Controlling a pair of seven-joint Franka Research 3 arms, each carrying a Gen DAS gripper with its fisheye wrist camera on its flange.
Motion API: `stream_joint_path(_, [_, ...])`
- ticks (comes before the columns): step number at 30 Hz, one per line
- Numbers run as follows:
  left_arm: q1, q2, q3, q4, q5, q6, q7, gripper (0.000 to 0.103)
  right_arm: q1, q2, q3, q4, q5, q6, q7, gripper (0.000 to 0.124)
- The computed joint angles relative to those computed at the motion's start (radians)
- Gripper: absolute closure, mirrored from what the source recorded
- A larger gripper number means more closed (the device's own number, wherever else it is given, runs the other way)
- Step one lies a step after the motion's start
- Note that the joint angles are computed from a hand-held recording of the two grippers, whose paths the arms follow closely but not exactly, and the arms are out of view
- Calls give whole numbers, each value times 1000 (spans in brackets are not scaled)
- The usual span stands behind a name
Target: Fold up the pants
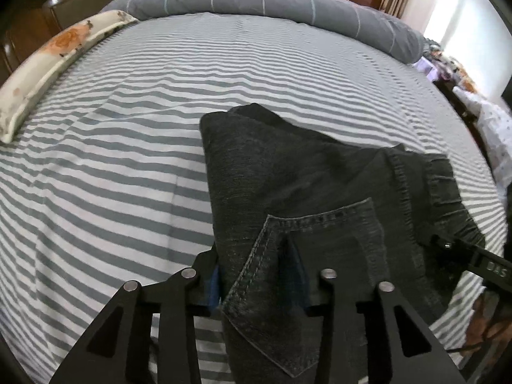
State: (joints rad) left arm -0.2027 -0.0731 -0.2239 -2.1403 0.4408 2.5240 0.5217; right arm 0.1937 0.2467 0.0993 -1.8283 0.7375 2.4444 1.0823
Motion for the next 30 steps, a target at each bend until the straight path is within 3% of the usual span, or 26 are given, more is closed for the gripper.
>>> stream_joint_path(6, [-19, -41, -28, -15, 64, -98, -76, 60, 10, -75, -15, -93, -46, 29, 6, 71])
stream_joint_path(13, [-52, -123, -58, -90, 49, -146, -133, 60, 15, -176, -32, -229, -29, 55, -19, 68])
stream_joint_path(19, [-76, -151, -74, -130, 16, -155, -189, 60, 24, -193, -42, -261, -50, 78, 13, 63])
stream_joint_path(30, [-94, -95, -93, -72, 111, -238, -241, 57, 48, -181, -36, -275, -180, 149, 107, 61])
